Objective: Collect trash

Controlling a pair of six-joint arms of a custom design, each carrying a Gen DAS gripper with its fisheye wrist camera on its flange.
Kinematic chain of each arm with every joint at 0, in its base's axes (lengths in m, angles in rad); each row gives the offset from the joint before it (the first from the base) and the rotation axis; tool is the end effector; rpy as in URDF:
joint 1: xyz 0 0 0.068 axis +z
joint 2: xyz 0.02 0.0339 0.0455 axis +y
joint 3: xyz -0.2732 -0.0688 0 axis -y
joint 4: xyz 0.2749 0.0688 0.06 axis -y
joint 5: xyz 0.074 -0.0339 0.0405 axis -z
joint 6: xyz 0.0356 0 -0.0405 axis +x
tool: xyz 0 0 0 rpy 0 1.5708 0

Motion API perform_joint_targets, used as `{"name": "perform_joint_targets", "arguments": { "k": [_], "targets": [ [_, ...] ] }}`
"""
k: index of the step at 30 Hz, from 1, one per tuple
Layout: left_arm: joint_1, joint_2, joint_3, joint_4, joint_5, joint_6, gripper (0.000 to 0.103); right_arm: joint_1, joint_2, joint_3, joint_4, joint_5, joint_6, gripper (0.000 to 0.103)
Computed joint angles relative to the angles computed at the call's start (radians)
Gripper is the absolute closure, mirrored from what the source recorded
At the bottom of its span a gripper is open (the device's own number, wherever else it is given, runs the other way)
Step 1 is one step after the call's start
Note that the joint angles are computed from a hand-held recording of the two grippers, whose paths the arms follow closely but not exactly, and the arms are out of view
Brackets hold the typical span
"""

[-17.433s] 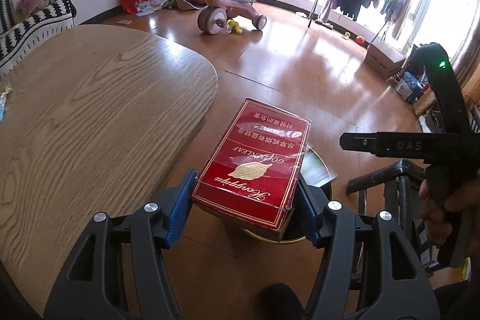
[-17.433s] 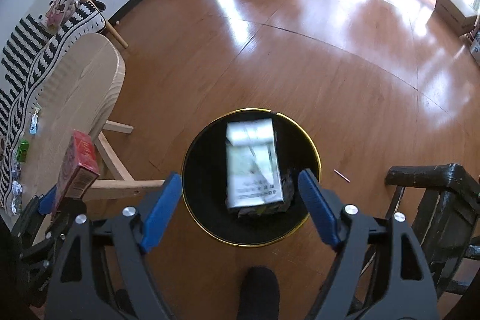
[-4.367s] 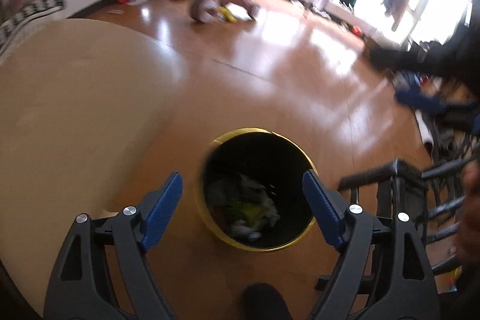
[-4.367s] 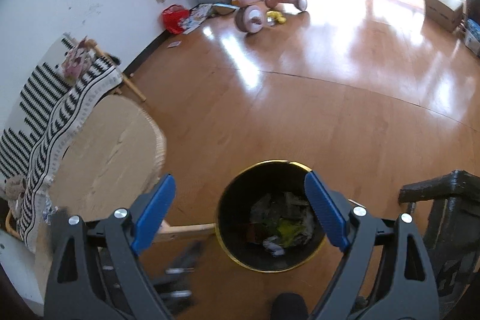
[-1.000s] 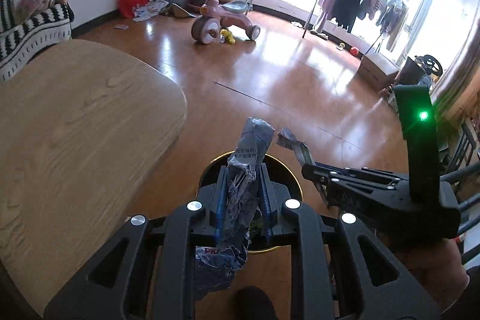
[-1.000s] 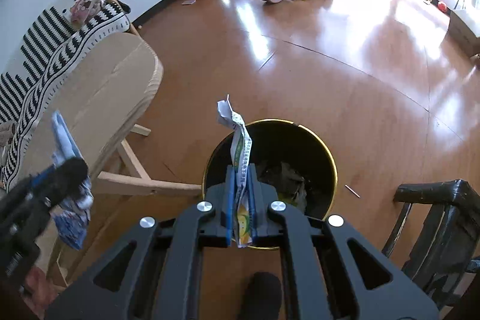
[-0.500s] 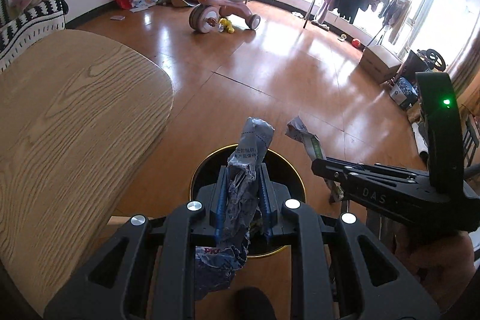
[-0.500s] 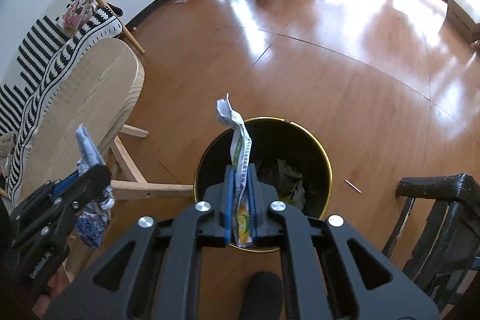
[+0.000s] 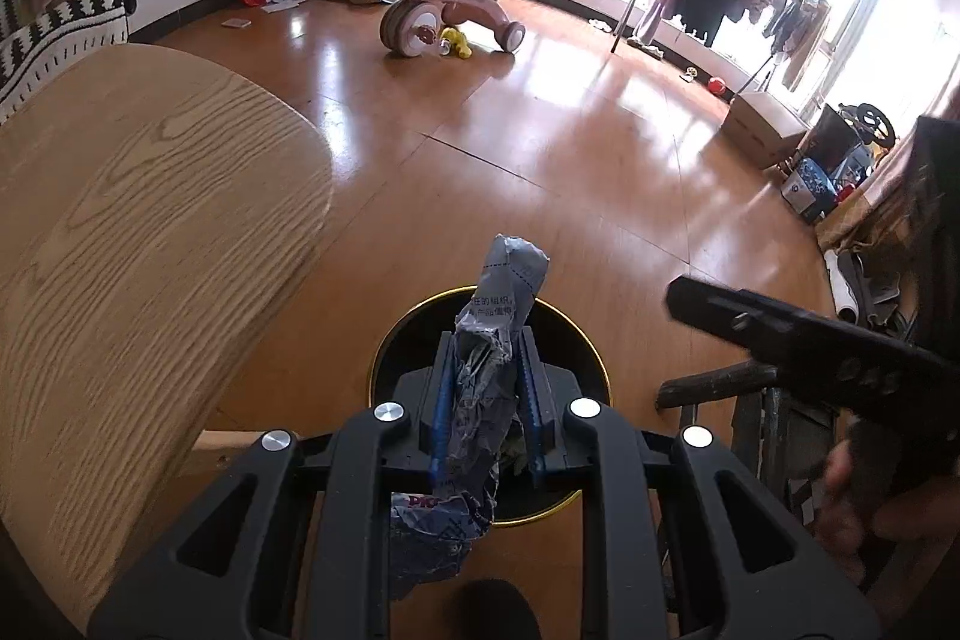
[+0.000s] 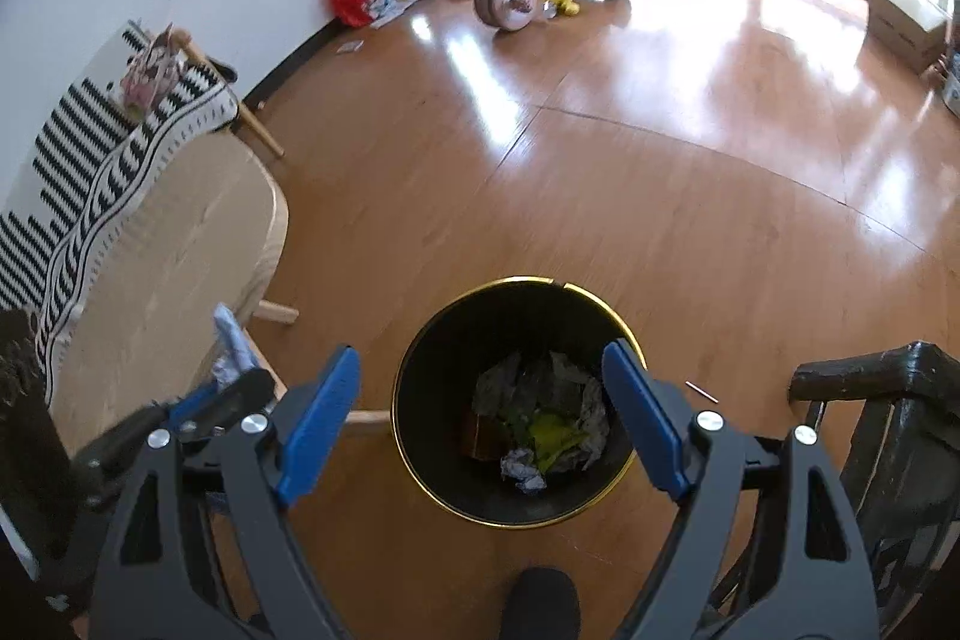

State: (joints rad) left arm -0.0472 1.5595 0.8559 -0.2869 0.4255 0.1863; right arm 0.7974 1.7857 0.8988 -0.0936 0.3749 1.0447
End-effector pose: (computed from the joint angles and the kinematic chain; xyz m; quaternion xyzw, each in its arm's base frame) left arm 0.3226 -0.0300 0.1656 0.1691 0.9232 -0.1824 0.2930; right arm 0.2595 0.2471 0.1162 0.1697 0.9261 0.1197 0.3149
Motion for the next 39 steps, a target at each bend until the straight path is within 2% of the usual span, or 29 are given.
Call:
{"name": "perform_joint_targets", "arguments": {
  "k": [7,12,18,19,22,25,31,36,39],
  "targets": [
    [-0.104,0.091,0.004,0.094,-0.093,-0.028,0.084,0.025,-0.106,-0.047,-0.046,0.114,0.086,0.022],
    [-0.158,0.184,0.030,0.145,-0.125,-0.072,0.084,0.038,-0.155,-0.059,-0.060,0.172,0.114,0.022],
    [-0.194,0.249,0.055,0.180,-0.137,-0.093,0.083,0.038,-0.154,-0.055,-0.062,0.176,0.122,0.021],
    [-0.200,0.254,0.057,0.187,-0.140,-0.089,0.080,0.037,-0.162,-0.067,-0.047,0.178,0.135,0.021],
    [-0.213,0.252,0.052,0.202,-0.169,-0.086,0.046,0.031,-0.172,-0.071,-0.039,0.174,0.134,0.021],
    [-0.213,0.236,0.044,0.211,-0.166,-0.097,0.029,0.036,-0.178,-0.073,-0.041,0.188,0.135,0.021],
    [-0.169,0.147,0.024,0.149,-0.176,-0.056,0.020,0.045,-0.177,-0.054,-0.039,0.187,0.132,0.018],
    [0.076,-0.083,-0.004,-0.007,-0.133,0.091,0.012,0.091,-0.104,0.067,-0.068,0.216,0.122,0.015],
    [0.269,-0.147,0.049,-0.113,-0.097,0.174,0.011,0.132,0.013,0.225,-0.087,0.176,0.075,0.015]
  ]
}}
